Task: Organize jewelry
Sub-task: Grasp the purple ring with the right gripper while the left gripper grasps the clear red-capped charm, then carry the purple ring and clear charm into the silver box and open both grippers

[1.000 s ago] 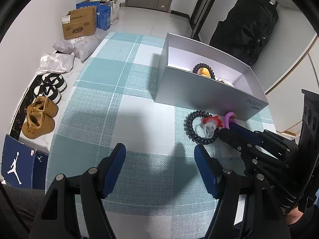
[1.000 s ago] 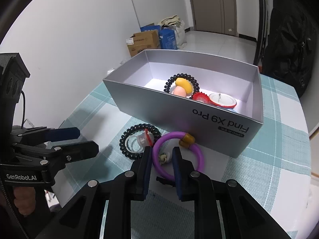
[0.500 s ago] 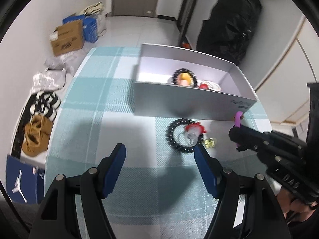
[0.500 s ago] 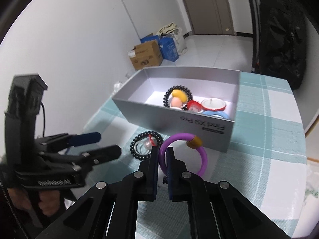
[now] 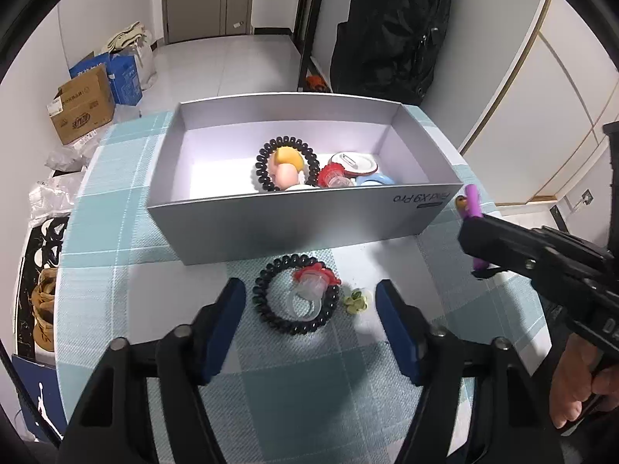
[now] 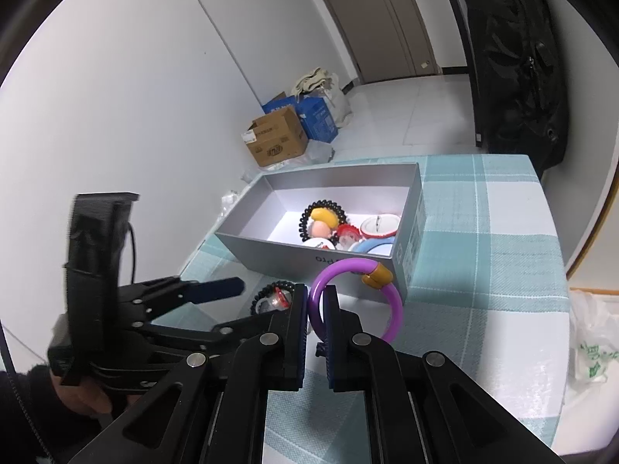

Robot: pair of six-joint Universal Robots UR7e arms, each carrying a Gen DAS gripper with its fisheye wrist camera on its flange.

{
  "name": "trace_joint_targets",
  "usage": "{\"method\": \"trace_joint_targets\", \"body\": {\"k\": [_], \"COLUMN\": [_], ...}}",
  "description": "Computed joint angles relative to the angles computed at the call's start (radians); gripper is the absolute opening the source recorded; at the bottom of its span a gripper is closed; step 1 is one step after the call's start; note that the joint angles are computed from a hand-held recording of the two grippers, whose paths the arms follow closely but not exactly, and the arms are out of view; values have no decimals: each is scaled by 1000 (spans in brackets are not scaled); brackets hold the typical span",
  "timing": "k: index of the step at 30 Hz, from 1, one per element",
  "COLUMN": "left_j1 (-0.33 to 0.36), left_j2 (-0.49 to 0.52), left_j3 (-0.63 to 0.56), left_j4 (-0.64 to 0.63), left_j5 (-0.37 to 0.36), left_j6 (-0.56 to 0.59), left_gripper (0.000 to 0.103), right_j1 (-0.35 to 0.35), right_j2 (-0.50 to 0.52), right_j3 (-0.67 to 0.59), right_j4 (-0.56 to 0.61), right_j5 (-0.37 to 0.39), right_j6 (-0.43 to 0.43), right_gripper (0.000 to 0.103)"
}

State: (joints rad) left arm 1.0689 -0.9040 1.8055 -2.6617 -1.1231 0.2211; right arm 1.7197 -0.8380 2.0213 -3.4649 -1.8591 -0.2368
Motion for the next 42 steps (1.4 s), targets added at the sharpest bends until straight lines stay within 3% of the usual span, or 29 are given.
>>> {"method": "trace_joint_targets", "body": {"k": [7,11,18,42], "left_j1": [0,9,20,34], "left_j2": [13,19,14,-51], "left_j3": [-12,-19,-30,-2], "left_j4": [23,35,55,-23], "left_j5": [6,-3,-45,-151], "left_j6": [4,0,-23,-70], "left_gripper": [37,24,15,13], "right_j1": [-6,-8,-5,9], "right_j2": [-16,-22,-21,-1], "right_j3": [13,20,20,1], "right_j4": [-19,-27,-33,-35], "right_j5": [8,12,14,2], "right_j6": [12,18,11,6], "right_gripper": [7,7,7,7]}}
